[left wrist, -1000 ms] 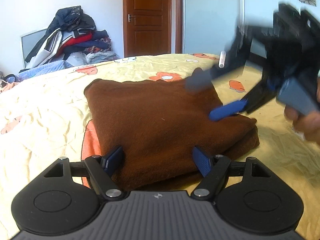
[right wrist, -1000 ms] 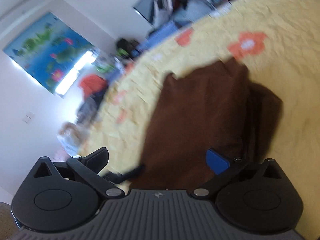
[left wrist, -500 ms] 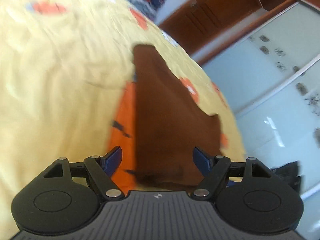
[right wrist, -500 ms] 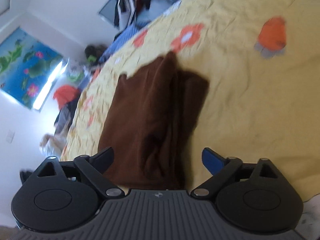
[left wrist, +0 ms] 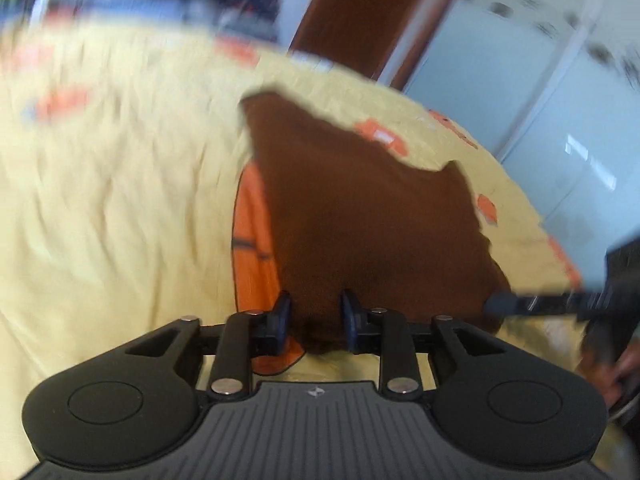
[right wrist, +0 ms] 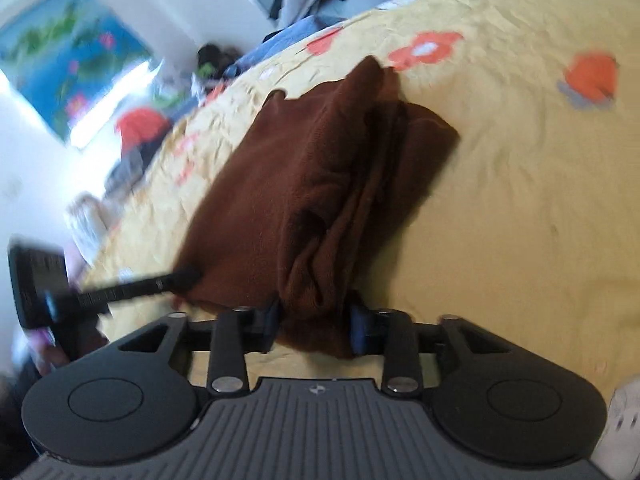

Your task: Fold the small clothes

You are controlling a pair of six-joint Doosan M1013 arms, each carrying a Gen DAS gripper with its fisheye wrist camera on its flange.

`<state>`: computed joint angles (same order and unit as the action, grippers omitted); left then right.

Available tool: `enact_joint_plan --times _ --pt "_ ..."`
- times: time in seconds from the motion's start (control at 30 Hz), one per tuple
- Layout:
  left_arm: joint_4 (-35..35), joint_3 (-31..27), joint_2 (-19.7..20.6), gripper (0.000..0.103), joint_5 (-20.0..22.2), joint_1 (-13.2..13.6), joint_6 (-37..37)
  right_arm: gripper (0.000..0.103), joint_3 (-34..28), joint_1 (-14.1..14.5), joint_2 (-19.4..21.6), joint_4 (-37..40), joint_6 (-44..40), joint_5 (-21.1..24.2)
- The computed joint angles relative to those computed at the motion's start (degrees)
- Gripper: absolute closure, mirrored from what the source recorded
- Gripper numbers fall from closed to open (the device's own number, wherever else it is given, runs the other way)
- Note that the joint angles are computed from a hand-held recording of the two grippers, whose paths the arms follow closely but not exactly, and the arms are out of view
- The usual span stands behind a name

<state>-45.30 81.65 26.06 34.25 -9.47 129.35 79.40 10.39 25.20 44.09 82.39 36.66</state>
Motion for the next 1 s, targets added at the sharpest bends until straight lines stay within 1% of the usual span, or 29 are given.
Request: enact_joint_plan --times 0.03,0.07,0.1,0.13,0.17,0.23,0.27,0.3,0.33,0.37,0.4,0.43,0.47,0.5,0.53,0.57,0.6,0.63,0.67,0.7,0.73,0.77,0.8,0.83,0.87,0.9,0.93,0.97,1.0 --pt "-1.7 2.5 -1.6 0.072 -4.0 -0.6 6.4 0.031 1.3 0.0 -0.9 1.3 -0.9 -2.3" --pt "-4.2 4.7 -3.0 0.064 -7.7 -1.2 13.5 0.029 2.5 -0.1 -1.8 3.5 -2.6 -4.6" --pt "-4.4 6.1 -3.8 0.057 -10.5 -2.0 17.8 0.029 3.2 -0.2 -2.3 5.5 -3.7 -5.8" --pt "-2.3 6.9 -4.2 0.041 -12.4 -2.7 19.1 0.029 3.4 -0.3 -2.5 7.2 -4.5 -6.2" --pt "1.4 7.3 -4.3 0.039 -13.6 -3.3 17.9 0.029 3.3 -0.3 -2.5 8.1 -5.3 -6.5" --pt "10.5 7.0 -3.8 0.039 -15.0 -4.2 10.8 0.030 1.9 0.1 -2.0 5.9 -5.0 -6.2" --pt "13.4 6.9 -3.7 0.041 -15.1 -4.4 7.6 0.031 0.9 0.4 -1.6 4.1 -4.8 -5.6" --pt "14.0 7.0 -3.7 0.040 -15.4 -4.6 6.3 0.032 -0.1 0.8 -1.1 1.8 -4.3 -4.8" --pt "14.3 6.9 -3.4 0.042 -16.6 -4.8 5.3 0.032 -1.1 1.1 -0.6 -0.5 -3.8 -3.9" --pt "17.3 6.8 -3.2 0.053 -18.1 -5.1 1.9 0.032 -2.2 1.3 -0.2 -3.0 -3.0 -2.5" --pt "21.0 6.5 -2.8 0.062 -18.8 -5.4 -1.9 0.033 -3.5 1.7 0.5 -6.5 -0.8 -1.0" --pt "23.0 6.2 -2.4 0.081 -18.8 -5.6 -4.2 0.036 -4.7 2.0 1.4 -9.9 1.4 0.6" --pt "23.4 6.0 -2.1 0.089 -18.8 -5.5 -5.1 0.040 -5.5 2.2 2.1 -12.1 2.8 1.7" --pt "24.7 6.1 -2.1 0.091 -19.4 -5.5 -7.0 0.058 -5.3 2.3 2.2 -13.2 3.4 1.7" --pt "24.9 6.6 -2.4 0.094 -20.2 -5.5 -7.9 0.079 -5.3 2.2 2.1 -13.0 3.1 1.9" --pt "23.3 7.2 -2.9 0.094 -21.1 -5.2 -6.5 0.084 -4.7 1.8 1.5 -9.7 0.7 2.1" --pt "20.1 7.6 -3.3 0.095 -21.2 -4.9 -3.6 0.091 -3.3 1.4 0.6 -5.5 -3.1 1.8" --pt "18.6 7.6 -3.4 0.095 -20.6 -4.5 -2.4 0.090 -2.2 1.4 -0.3 -4.2 -4.6 1.3" --pt "19.6 7.3 -3.0 0.095 -19.6 -4.4 -3.6 0.090 -2.0 1.5 -0.4 -5.9 -3.7 1.6" --pt "22.0 7.1 -2.6 0.095 -19.0 -4.4 -6.2 0.090 -2.3 1.6 0.0 -8.4 -1.7 2.6" --pt "22.1 7.8 -2.6 0.095 -20.5 -4.6 -6.2 0.091 -2.3 1.5 0.5 -8.7 -0.9 3.5" --pt "21.0 8.4 -2.9 0.095 -21.7 -4.8 -4.9 0.091 -1.8 1.2 0.6 -6.0 -2.3 3.3" --pt "21.1 8.6 -3.0 0.095 -22.0 -4.9 -5.0 0.090 -1.5 0.9 0.4 -3.2 -3.8 3.3" --pt "20.5 8.5 -3.0 0.093 -21.7 -4.8 -5.1 0.083 -1.5 0.7 0.2 -1.5 -4.5 3.1" --pt "18.3 8.5 -3.0 0.093 -21.4 -4.6 -3.6 0.075 -1.6 0.5 0.0 -0.1 -5.4 2.6" --pt "15.5 8.6 -3.0 0.093 -21.2 -4.4 -1.5 0.048 -1.6 0.3 -0.4 1.3 -6.6 1.1" --pt "12.4 8.6 -3.0 0.092 -20.8 -4.1 0.8 0.018 -1.2 0.3 -0.9 2.5 -7.9 -2.2" --pt "10.3 8.5 -2.9 0.092 -20.3 -3.9 2.3 0.009 -1.5 0.3 -1.0 1.8 -7.2 -5.2" --pt "9.9 8.4 -2.9 0.092 -20.1 -3.8 2.3 0.004 -2.6 0.2 -0.5 -0.2 -4.8 -6.7"
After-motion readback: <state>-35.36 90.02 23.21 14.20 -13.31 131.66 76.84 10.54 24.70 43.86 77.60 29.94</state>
